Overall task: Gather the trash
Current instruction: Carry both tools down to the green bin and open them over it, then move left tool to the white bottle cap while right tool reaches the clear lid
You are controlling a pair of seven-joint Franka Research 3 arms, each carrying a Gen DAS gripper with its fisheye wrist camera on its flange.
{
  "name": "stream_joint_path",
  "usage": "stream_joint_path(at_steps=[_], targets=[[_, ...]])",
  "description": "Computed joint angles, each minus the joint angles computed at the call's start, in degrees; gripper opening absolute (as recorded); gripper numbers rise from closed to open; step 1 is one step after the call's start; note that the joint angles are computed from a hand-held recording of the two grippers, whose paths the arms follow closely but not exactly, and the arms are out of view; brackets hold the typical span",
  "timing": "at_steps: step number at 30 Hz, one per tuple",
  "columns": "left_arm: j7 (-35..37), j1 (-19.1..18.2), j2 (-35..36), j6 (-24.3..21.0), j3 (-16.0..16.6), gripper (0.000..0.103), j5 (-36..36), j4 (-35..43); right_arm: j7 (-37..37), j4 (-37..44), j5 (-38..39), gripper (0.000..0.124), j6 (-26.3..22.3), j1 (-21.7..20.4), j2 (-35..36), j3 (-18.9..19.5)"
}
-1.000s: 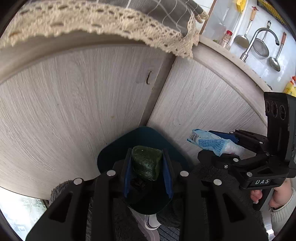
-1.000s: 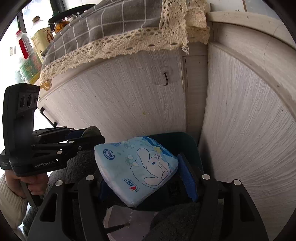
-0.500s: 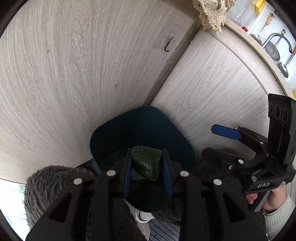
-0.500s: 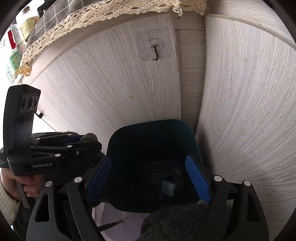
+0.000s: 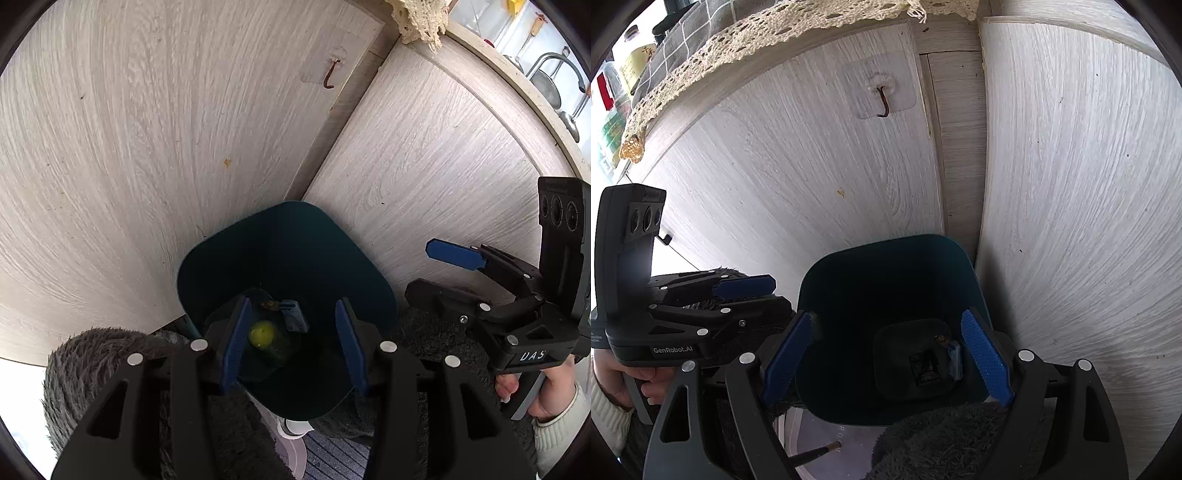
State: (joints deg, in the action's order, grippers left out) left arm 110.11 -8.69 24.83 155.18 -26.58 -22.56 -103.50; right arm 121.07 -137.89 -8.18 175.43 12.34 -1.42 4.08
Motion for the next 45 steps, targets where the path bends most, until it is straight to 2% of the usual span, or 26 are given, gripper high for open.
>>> stream_joint_path(at_steps=[5, 8, 10, 12, 13, 19, 23, 26, 28, 32, 35, 37, 45], targets=[[0.2, 0.3, -0.1, 0.0, -0.1, 0.049, -0.4, -0.3, -0.6, -0.2, 1.1, 0.084, 0.5, 0.1, 0.0, -0.1], [1.5, 1.1, -1.0, 1.5, -1.0, 0.049, -1.9, -1.5, -0.5, -0.7, 1.0, 0.084, 1.6, 0.0, -0.3, 0.0], [3.7, 2.7, -2.6, 3.4, -2.6, 0.049, -4.9, -3.1, -2.9, -1.7, 3.7, 0.084, 2.9, 0.4, -1.8, -0.1], [8.4, 5.3, -5.2, 5.9, -5.3, 0.049, -10.2, -5.2, -2.3, -2.4, 2.5, 0.083, 3.9, -1.1, -3.9, 1.4], [10.0, 5.6, -6.5, 6.8, -5.6, 0.049, -11.9, -5.7, -2.4, -2.5, 2.1, 0.081, 4.0, -2.0, -5.0, 2.3], [18.1, 4.8, -14.8, 11.2, -4.3, 0.054, -19.6, -6.1, -3.7, -0.5, 1.5, 0.08, 5.8, -8.1, -11.6, 8.3], [16.9, 2.5, -18.8, 11.4, -0.5, 0.054, -18.8, -5.2, -6.3, 4.1, 2.4, 0.08, 5.6, -11.3, -13.2, 10.9], [15.0, 0.7, -20.1, 10.8, 2.5, 0.054, -16.9, -3.5, -6.0, 10.2, 0.0, 0.08, 2.7, -15.7, -12.2, 14.0], [14.0, -0.4, -20.7, 10.1, 4.5, 0.054, -15.5, -2.1, -7.2, 14.6, -1.8, 0.074, 0.8, -15.3, -10.4, 13.0], [12.2, -2.5, -18.6, 9.1, 7.4, 0.055, -12.2, 3.4, -4.0, 25.6, -10.1, 0.066, -4.8, -16.5, -4.3, 12.9], [7.9, -3.0, -16.0, 7.7, 9.0, 0.056, -6.7, 8.4, -3.3, 34.2, -12.9, 0.058, -9.4, -15.1, 1.3, 11.2], [5.4, -2.6, -13.8, 6.1, 9.2, 0.056, -4.1, 12.0, -2.1, 40.5, -15.3, 0.047, -13.3, -13.7, 5.7, 9.6], [-6.9, -2.5, -0.6, -2.9, 10.5, 0.057, 10.5, 33.1, -5.5, 65.1, -13.0, 0.04, -25.1, -7.8, 23.1, 3.1]])
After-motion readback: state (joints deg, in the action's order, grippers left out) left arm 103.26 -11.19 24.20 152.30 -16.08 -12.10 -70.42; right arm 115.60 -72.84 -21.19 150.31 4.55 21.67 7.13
